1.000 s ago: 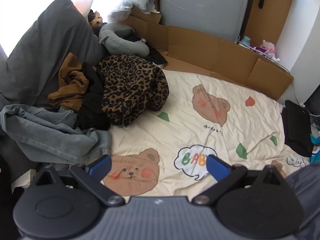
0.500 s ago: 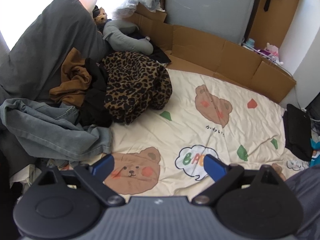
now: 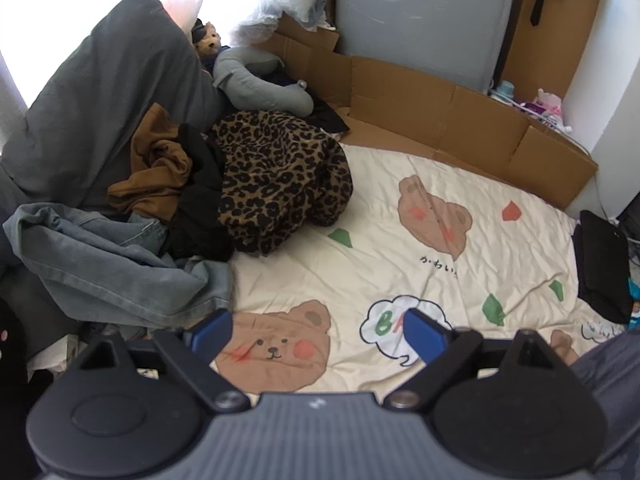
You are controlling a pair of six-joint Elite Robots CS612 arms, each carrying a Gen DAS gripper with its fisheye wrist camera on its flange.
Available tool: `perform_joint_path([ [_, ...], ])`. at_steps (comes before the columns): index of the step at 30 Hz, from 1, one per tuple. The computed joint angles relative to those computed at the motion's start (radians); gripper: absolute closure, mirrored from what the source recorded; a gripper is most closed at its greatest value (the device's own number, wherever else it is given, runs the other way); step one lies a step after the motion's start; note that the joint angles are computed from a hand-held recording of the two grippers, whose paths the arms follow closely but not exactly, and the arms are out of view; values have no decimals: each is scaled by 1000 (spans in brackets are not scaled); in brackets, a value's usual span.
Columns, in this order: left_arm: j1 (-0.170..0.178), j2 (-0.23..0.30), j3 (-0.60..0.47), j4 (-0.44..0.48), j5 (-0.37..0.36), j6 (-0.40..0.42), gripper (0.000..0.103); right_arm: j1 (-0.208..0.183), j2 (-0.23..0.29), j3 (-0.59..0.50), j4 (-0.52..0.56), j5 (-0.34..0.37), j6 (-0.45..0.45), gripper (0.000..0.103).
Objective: Fold clothes
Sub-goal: 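Move both grippers toward the clothes pile on the bed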
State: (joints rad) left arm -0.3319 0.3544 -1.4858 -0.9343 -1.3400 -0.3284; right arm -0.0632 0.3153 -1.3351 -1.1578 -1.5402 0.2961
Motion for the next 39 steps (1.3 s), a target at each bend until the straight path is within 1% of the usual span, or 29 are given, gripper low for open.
perform_joint_path([
  [15, 5, 4, -1, 0, 2, 11, 9, 1, -1, 5, -8, 3, -3, 0],
  [19, 6, 10, -2, -8, 1, 21, 9, 2, -3, 11, -25, 1, -3, 0],
  [23, 12, 11, 6, 6, -11, 6, 9, 1, -5, 18, -27, 3, 4, 0],
  [27, 12, 13, 1, 14, -3, 17, 9, 0, -5, 23, -30, 11, 6, 0],
  [39, 23, 9, -3, 17, 0, -8, 9, 6, -6, 33, -41, 17, -17, 0],
])
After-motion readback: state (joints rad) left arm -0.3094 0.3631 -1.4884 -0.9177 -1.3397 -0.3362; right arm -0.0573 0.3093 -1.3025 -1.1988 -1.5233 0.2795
